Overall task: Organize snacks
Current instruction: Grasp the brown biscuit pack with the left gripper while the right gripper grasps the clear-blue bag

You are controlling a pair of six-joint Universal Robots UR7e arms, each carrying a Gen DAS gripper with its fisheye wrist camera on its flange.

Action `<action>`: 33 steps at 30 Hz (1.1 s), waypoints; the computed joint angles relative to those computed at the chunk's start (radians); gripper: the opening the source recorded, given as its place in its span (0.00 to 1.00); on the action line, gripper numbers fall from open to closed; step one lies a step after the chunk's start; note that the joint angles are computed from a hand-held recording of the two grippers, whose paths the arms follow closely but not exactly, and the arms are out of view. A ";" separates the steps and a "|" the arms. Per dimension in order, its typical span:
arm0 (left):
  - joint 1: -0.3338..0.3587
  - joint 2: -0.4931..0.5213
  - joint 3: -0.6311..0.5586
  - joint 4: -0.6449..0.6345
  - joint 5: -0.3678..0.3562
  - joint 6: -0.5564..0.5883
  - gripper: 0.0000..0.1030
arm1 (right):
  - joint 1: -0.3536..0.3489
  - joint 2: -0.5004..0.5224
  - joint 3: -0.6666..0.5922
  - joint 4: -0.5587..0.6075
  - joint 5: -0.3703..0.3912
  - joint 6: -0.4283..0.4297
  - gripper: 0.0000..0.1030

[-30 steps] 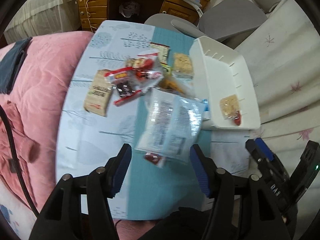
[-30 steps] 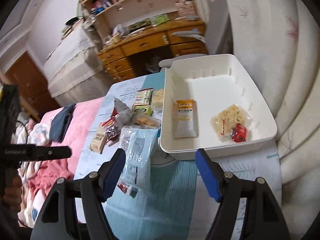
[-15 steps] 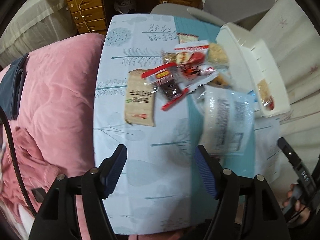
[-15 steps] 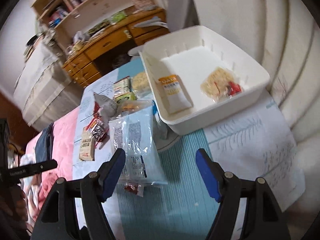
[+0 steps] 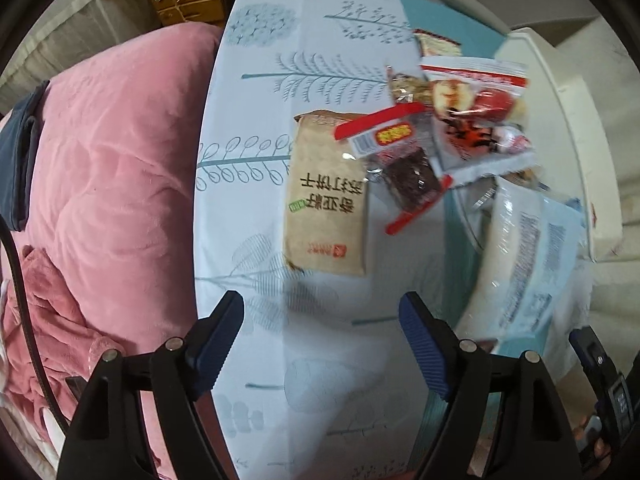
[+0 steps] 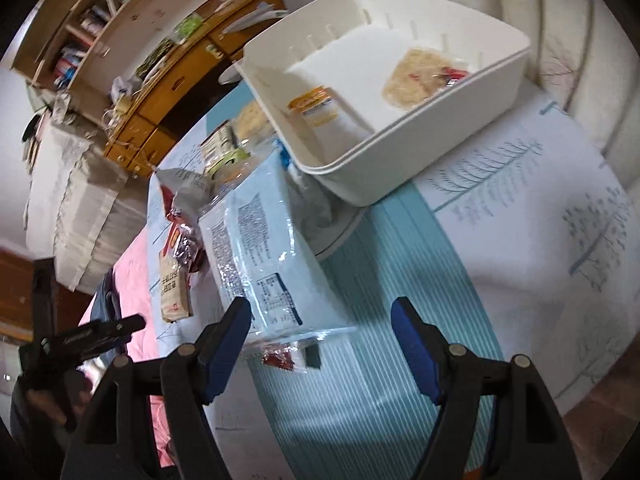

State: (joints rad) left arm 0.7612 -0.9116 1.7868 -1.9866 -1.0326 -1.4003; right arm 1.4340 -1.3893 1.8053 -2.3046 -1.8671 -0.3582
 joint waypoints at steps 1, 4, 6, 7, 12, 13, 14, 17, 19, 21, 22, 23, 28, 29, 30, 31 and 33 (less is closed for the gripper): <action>0.007 0.005 0.001 -0.010 0.002 0.006 0.76 | 0.000 0.010 -0.006 0.005 0.000 -0.002 0.70; 0.031 0.024 -0.001 -0.041 0.018 0.026 0.76 | -0.007 0.044 -0.031 0.031 0.003 -0.008 0.56; 0.045 0.033 0.000 -0.067 0.017 0.032 0.76 | -0.015 0.067 -0.054 0.060 0.016 -0.002 0.52; 0.050 0.035 0.006 -0.090 0.016 0.036 0.76 | -0.019 0.076 -0.061 0.068 0.027 -0.007 0.51; 0.077 0.056 -0.002 -0.108 0.016 -0.002 0.76 | -0.026 0.121 -0.096 0.103 0.044 -0.057 0.50; 0.081 0.056 -0.002 -0.109 0.015 -0.005 0.76 | -0.027 0.128 -0.100 0.108 0.049 -0.065 0.47; 0.086 0.060 -0.005 -0.109 0.018 -0.009 0.76 | -0.028 0.137 -0.107 0.115 0.051 -0.070 0.44; 0.095 0.070 -0.017 -0.091 0.028 -0.009 0.76 | -0.024 0.161 -0.123 0.132 0.047 -0.086 0.44; 0.100 0.075 -0.020 -0.086 0.032 -0.011 0.76 | -0.018 0.173 -0.130 0.137 0.042 -0.097 0.44; 0.110 0.084 -0.029 -0.082 0.031 -0.008 0.76 | -0.017 0.183 -0.141 0.151 0.050 -0.103 0.44; 0.112 0.087 -0.031 -0.073 0.043 -0.004 0.75 | -0.015 0.190 -0.148 0.164 0.049 -0.103 0.44; 0.115 0.090 -0.029 -0.073 0.054 0.005 0.75 | -0.012 0.200 -0.159 0.182 0.045 -0.104 0.44; 0.120 0.129 -0.079 0.004 0.094 0.015 0.72 | 0.002 0.209 -0.165 0.204 0.042 -0.135 0.31; 0.121 0.135 -0.088 0.022 0.102 0.009 0.71 | 0.006 0.208 -0.160 0.194 0.036 -0.144 0.30; 0.120 0.137 -0.091 0.026 0.108 0.006 0.67 | 0.009 0.206 -0.154 0.188 0.031 -0.151 0.29; 0.118 0.137 -0.090 0.023 0.117 0.003 0.61 | 0.013 0.205 -0.152 0.188 0.026 -0.159 0.27; 0.114 0.139 -0.091 0.025 0.128 -0.004 0.55 | 0.015 0.202 -0.150 0.191 0.026 -0.166 0.24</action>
State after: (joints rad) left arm 0.8754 -0.7731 1.6962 -1.9614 -0.9045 -1.4040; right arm 1.4489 -1.1877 1.6553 -2.1139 -1.8414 -0.5239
